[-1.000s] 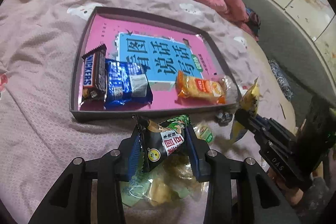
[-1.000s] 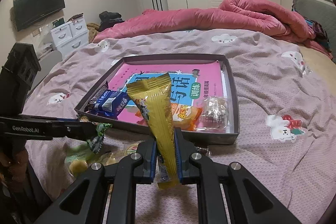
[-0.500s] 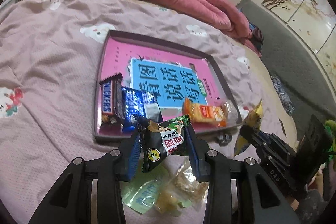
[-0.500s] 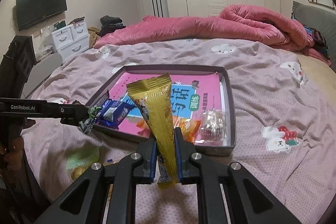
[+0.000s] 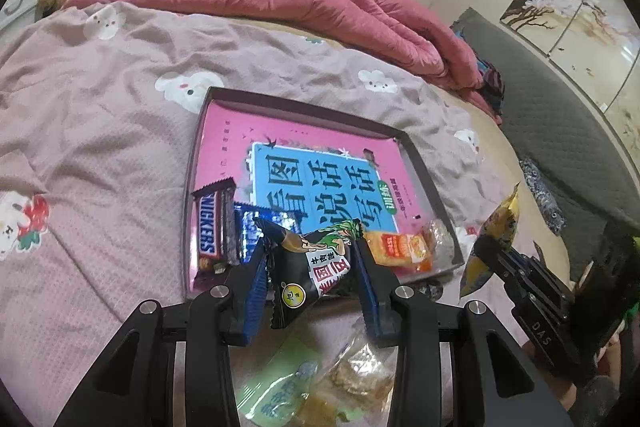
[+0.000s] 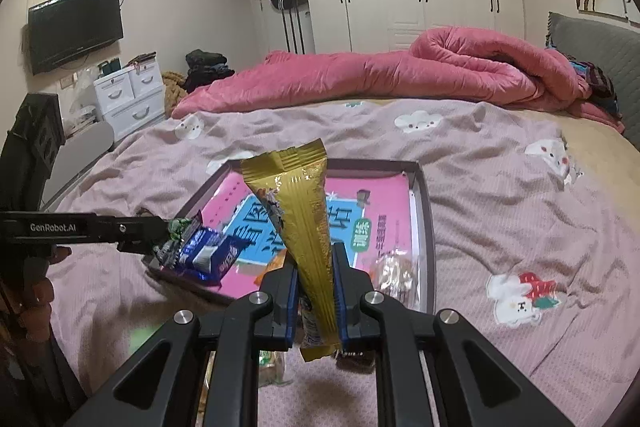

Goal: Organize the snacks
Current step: 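Lift the yellow snack stick with the right tool while the left tool carries the pea packet to the tray, then release the pea packet into the tray with the left tool while the right tool releases the yellow stick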

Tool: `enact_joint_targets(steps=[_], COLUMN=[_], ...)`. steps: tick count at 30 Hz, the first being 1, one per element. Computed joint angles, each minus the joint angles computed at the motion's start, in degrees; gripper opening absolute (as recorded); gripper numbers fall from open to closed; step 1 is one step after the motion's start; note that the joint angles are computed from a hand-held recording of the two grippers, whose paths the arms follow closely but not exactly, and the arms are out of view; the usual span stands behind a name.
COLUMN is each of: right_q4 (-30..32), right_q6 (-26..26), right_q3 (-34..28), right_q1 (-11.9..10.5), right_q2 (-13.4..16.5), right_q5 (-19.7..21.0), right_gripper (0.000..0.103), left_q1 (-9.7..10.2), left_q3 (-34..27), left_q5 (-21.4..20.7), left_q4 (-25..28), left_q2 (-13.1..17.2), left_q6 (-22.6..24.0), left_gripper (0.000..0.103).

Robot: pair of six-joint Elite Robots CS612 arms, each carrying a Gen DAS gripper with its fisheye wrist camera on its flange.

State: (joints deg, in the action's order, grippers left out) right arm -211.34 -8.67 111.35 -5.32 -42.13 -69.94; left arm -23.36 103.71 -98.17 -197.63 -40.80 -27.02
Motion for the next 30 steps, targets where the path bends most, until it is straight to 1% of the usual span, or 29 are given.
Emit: enact_joint_targets(steps=[5,8,15,20,30], right_q4=[0.0,-0.2,-0.4,-0.3,1.2], right_q6=[0.5,0.4,0.6,1.0,1.0], right_q3=[-0.6,-1.0,-1.6,-2.1,-3.6], right_q1=[0.2,0.4,0.5,0.6,1.3], right_q2=[0.1,0.1,0.2,0.2,0.8], right_q5=[-0.1,-0.5,-1.0,-1.3,-1.6], right_gripper=[0.015,0.015,0.015,0.015,0.015], left_q1=[-0.49,-0.9,-1.84,-1.91,-2.17], left_q3=[-0.8,-1.3,-3.2,-4.5,-5.5], left_q5=[0.8,2.2,4.9,4.3,4.1], left_q4=[0.1,0.5,3.4,5.9,7.2], left_q2=[0.4,0.7,1.7,2.5,3.3], left_q6=[0.7,1.6,3.9,4.1,5.0], left_gripper=[0.041,0.041,0.041,0.041,0.041])
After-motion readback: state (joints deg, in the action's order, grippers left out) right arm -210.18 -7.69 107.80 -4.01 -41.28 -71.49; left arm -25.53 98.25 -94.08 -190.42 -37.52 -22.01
